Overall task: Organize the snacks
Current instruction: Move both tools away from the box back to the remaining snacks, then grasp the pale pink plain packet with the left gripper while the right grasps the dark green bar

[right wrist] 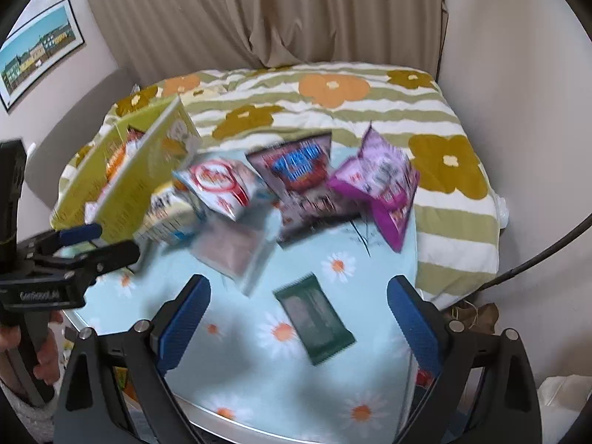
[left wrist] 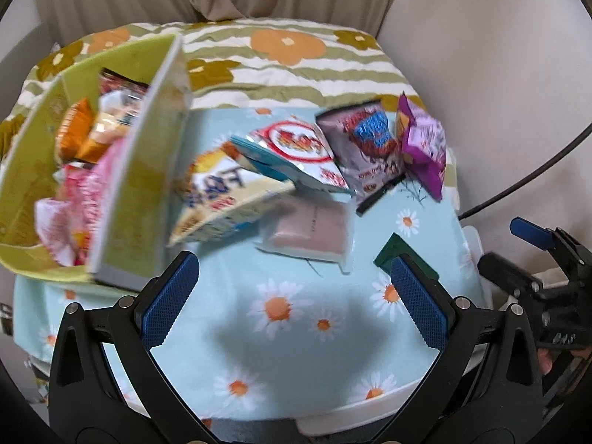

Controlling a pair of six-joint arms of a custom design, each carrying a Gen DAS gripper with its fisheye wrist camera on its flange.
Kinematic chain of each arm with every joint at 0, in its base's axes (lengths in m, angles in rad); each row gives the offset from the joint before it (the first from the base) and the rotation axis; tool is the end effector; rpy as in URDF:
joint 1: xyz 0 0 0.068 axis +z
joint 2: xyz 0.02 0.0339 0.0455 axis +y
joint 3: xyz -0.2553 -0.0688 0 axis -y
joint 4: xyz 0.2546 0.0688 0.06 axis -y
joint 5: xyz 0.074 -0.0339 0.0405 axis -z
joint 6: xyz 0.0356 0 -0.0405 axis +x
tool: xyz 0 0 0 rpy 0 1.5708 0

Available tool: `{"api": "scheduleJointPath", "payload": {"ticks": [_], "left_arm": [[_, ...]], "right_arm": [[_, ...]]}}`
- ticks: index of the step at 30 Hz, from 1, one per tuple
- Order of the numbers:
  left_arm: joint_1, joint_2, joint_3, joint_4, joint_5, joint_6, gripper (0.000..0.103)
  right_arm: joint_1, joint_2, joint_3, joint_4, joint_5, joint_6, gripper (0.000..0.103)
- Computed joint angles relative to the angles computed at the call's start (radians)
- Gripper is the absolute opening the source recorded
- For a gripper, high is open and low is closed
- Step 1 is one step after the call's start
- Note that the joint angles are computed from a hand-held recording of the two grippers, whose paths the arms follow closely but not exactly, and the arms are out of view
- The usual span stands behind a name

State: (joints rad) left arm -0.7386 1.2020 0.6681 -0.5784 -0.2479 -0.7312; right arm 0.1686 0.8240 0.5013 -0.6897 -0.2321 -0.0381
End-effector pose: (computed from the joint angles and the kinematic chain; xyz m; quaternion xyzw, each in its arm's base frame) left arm 0.1728 -0.1455 0.1764 -0.0245 0.9665 -0.0619 0.2480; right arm 0.1609 0.0357 0.1849 -0.1302 0.9464 0.1289 0.2659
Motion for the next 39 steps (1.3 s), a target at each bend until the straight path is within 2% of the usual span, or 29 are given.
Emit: {"api": "scheduleJointPath", "payload": {"ticks": [7,12,17,20,24,31,39], "left_arm": [[-0.003,0.319,-0.028,0.313,0.001,0.022,0.103],[-0.030,0.494,-0.012,0.439,0.003,0.031,0.103],[-0.070,0.590,0.030,0.459,-0.081,0.019,0.103],[-0.062,0.625,0.057,0.450,-0.111,0.018,0.103],[-0.011,0.646,0.066,0.467,-0.095,0.042,0.103],[0.077,0.694,0.100,0.492,-0.034,0.072,0.103],[0.135,0.742,0.207,0.394,0.013,0.034,0.103]], "right_arm": [[-0.066,0.137,-0.151,0.203,-0.040,-0.161,0.095],[-0.058,0.300,-0.211,0.377,-0.044,-0.199,0.095],[-0.009,0.366,-0.269,0.499,0.019,-0.250,0.095],[-0.001,0.425,-0.277,0.552,0.027,-0.265,0.086],[-0.003,0.472,-0.283,0.608,0.024,-0.285,0.079],[-0.002,0.438,-0.281,0.568,0.021,-0.316,0.071],[0.096,0.421,-0.278,0.558,0.062,-0.256,0.071]]}}
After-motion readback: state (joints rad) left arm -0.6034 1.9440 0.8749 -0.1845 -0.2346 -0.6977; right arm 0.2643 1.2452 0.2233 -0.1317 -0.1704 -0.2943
